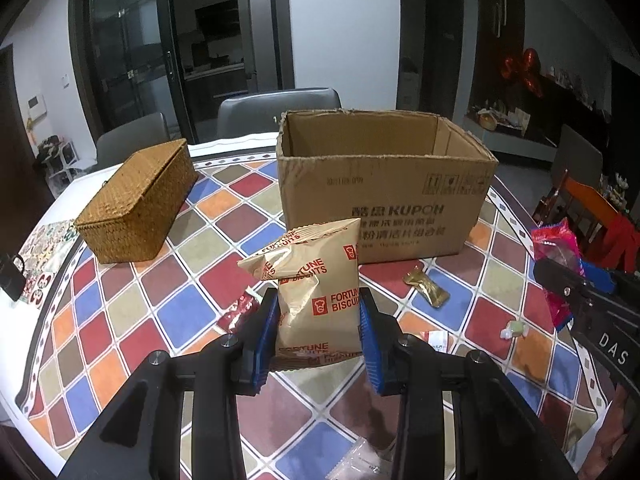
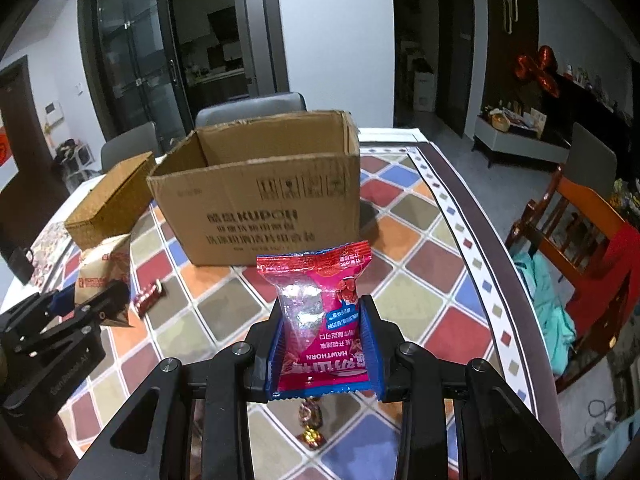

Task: Organize snacks
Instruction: 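Lift and carry both bags toward the cardboard box with both tools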

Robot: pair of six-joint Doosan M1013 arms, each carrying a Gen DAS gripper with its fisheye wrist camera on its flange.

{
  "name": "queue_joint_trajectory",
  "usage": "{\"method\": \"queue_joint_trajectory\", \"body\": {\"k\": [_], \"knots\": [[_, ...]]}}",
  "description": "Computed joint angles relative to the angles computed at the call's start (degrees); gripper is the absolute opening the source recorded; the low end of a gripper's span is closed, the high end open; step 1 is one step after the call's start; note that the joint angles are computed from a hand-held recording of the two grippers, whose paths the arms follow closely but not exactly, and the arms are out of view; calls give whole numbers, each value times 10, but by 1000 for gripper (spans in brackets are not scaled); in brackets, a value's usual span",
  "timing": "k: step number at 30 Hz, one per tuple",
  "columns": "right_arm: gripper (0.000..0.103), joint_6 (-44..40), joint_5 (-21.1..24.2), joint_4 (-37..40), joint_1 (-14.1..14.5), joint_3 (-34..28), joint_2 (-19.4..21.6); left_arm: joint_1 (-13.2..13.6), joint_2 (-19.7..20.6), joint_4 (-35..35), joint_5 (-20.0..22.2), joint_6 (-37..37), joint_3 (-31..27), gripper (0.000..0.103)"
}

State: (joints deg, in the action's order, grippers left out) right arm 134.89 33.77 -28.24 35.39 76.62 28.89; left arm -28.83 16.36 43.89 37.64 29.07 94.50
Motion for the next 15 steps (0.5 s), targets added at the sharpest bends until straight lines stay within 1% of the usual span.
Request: {"method": "queue_joint_trajectory", "body": {"k": [15], "knots": [[35, -20, 1, 7, -7, -36, 13, 9, 8, -5, 1, 20, -34, 38]]}}
